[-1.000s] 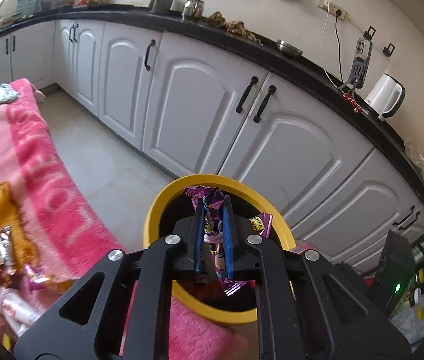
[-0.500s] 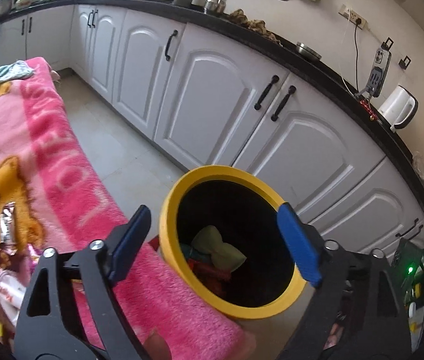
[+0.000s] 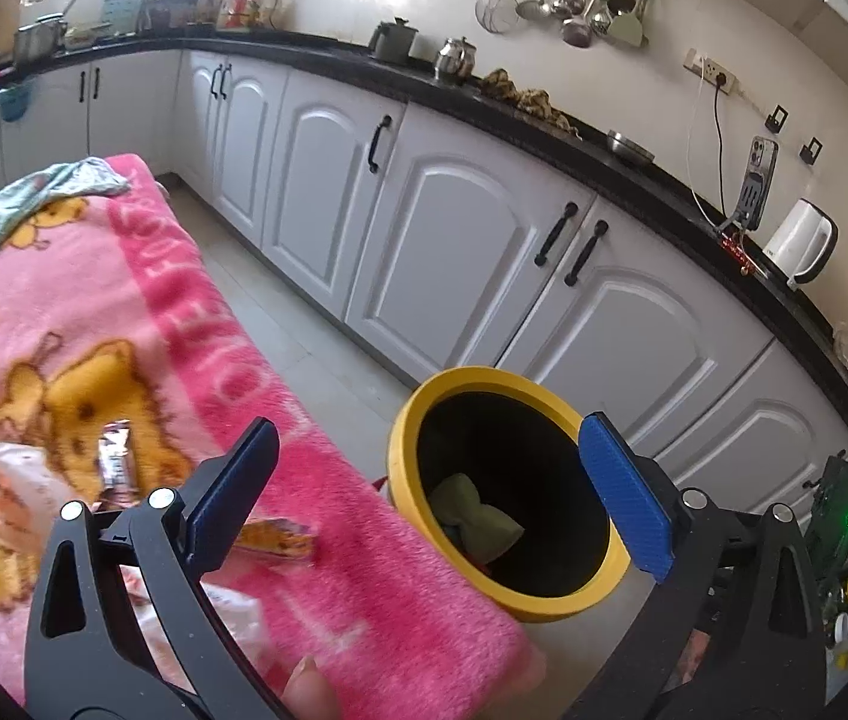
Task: Collect trash
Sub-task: 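Move both open tools back over the table toward the remaining trash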
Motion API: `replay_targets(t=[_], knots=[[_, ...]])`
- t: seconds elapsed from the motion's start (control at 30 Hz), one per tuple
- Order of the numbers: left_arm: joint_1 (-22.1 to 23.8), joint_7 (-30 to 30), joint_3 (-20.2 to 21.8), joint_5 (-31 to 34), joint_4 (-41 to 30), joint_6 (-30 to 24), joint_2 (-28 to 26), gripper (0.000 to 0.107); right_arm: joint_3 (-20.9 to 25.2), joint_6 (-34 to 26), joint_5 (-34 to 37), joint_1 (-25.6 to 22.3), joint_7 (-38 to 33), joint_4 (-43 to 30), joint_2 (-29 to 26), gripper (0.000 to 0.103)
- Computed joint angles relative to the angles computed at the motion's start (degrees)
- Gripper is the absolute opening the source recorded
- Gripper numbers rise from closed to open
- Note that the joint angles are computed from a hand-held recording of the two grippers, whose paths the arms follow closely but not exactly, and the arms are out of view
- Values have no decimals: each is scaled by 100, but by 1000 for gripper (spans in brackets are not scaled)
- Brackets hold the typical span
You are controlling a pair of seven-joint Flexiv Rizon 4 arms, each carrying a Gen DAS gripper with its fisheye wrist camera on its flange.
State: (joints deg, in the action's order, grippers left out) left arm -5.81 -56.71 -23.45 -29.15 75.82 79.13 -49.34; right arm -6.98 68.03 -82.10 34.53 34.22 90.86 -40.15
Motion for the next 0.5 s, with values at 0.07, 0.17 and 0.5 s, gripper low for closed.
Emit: replay_targets(t=[0.07,0.17,0.5], knots=[[89,47,-65,-17,119,84,72,92,-2,8,-36,33,-95,-97,-15,97],[258,139,-209,-61,318,224,181,92,18,49,-43,80,-314,-251,-60,97],[869,215,-666,-39,1004,790,444,92,-50,1,434,435,-1363,-801,-303,97]])
